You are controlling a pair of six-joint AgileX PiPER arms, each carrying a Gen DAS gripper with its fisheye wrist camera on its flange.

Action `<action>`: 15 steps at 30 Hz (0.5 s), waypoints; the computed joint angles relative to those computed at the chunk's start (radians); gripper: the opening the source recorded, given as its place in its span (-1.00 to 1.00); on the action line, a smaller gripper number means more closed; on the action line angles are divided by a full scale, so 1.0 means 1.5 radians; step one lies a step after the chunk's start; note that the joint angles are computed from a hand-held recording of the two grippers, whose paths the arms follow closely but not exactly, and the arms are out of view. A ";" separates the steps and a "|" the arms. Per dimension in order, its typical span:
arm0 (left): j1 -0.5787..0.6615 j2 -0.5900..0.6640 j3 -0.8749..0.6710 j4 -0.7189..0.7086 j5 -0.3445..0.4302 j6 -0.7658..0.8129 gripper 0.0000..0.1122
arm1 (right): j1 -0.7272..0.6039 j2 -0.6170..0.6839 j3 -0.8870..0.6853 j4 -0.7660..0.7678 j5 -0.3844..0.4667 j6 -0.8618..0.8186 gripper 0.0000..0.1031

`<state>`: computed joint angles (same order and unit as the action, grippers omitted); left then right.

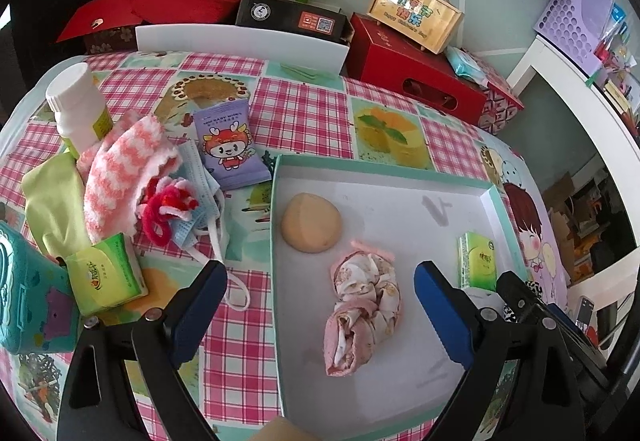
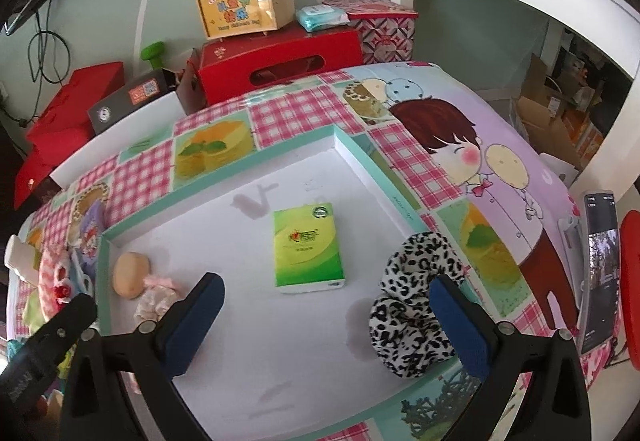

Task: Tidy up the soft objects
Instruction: 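Move both tools back toward the pile of soft items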

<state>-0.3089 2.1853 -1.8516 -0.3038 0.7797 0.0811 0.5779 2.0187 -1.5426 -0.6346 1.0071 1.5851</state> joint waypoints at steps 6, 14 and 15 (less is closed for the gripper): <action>0.006 0.025 -0.044 0.044 0.042 -0.041 0.69 | 0.009 0.024 -0.042 0.015 0.008 -0.040 1.00; 0.036 0.016 -0.064 0.070 0.036 -0.067 0.69 | 0.035 0.045 -0.091 -0.005 0.004 -0.070 1.00; 0.040 0.018 -0.072 0.077 0.041 -0.074 0.69 | 0.038 0.050 -0.099 -0.006 0.004 -0.077 1.00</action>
